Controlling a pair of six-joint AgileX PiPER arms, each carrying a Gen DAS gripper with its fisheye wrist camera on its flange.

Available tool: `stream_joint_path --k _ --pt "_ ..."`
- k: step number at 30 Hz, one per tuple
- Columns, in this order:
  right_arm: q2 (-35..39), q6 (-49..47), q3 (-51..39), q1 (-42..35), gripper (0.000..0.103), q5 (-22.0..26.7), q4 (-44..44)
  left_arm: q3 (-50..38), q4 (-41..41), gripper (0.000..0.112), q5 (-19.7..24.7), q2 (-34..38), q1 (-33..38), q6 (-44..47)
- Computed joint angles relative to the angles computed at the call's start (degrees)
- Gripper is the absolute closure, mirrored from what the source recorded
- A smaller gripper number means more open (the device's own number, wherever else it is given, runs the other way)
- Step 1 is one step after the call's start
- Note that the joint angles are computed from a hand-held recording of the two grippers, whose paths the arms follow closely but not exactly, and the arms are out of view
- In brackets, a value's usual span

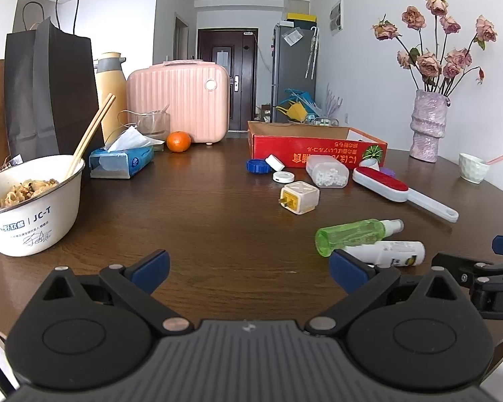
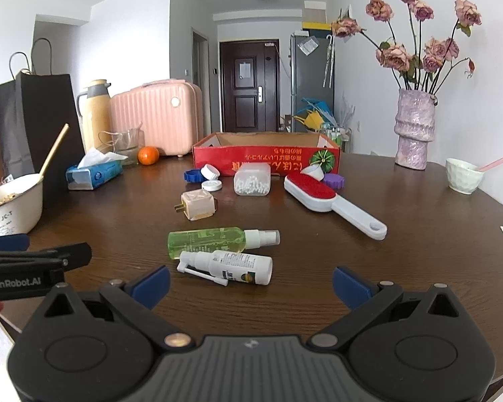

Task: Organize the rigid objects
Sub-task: 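Reach the right tool to the white spray bottle and close on it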

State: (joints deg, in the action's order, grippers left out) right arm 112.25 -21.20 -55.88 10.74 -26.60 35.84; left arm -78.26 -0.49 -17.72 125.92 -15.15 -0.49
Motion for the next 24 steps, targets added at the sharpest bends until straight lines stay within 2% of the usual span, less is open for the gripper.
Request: stream_joint_path --k 6,14,19,24 --pt "3.76 -6.57 -5.93 0.53 0.0 3.01 7.0 -4.97 4.73 0.009 2.48 2.8 1.41 -3.52" --pt "8.58 -19.12 -14.19 1.36 0.0 5.73 20.63 -12.31 19.93 0.009 6.16 6.71 3.14 -17.65" --pt "11.51 -35.04 -20.77 1.59 0.0 8.81 37.71 -15.84 27.41 0.009 7.2 8.62 3.83 -24.56" --pt "14.76 -51.51 -27.14 2.64 0.0 7.23 54.94 -20.24 41.05 0.009 8.74 10.73 4.79 -38.56"
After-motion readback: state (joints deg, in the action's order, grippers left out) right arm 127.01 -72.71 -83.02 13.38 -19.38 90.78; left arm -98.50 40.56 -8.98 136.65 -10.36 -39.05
